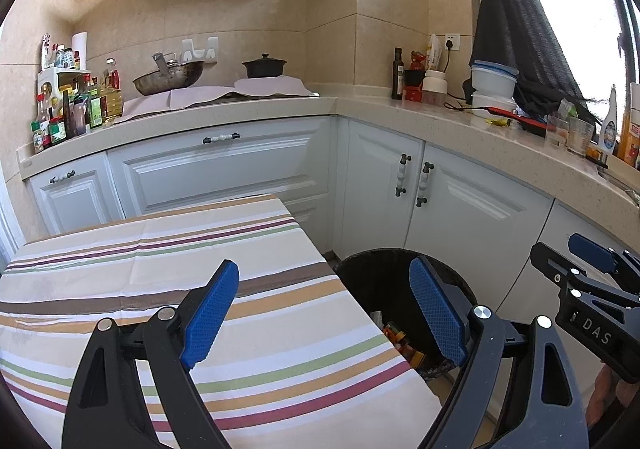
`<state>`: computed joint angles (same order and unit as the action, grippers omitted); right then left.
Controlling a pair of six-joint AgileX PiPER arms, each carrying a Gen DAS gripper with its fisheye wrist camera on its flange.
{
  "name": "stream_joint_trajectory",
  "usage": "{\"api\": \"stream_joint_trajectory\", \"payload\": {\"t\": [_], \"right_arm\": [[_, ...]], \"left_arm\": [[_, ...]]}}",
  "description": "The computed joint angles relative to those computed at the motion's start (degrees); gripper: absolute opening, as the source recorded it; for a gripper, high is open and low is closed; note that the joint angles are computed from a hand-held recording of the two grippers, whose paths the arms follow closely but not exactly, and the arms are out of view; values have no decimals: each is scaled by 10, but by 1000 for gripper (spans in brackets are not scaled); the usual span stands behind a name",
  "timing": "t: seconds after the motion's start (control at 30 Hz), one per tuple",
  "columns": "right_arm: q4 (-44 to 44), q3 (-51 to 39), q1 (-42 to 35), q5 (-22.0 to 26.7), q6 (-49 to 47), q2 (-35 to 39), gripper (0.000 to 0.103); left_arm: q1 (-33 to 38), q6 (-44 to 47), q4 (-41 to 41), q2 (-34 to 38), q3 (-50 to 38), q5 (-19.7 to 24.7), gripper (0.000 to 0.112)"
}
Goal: Collect trash
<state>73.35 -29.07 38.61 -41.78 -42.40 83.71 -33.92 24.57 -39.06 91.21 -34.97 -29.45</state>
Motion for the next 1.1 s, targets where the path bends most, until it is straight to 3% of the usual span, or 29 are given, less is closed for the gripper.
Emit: {"api": "stream_joint_trajectory", "payload": {"t": [0.53,0.73,1.1], "right_arm": [[-10,-1,-1,2,11,11,64],[-9,-1,0,-1,11,12,64],[-7,-3,3,-1,11,14,65]], "left_arm": [[-9,33,-38,8,-6,-20,87],[-21,90,-78,13,-16,-22,87],[-3,49,-29,12,-21,15,87]]}}
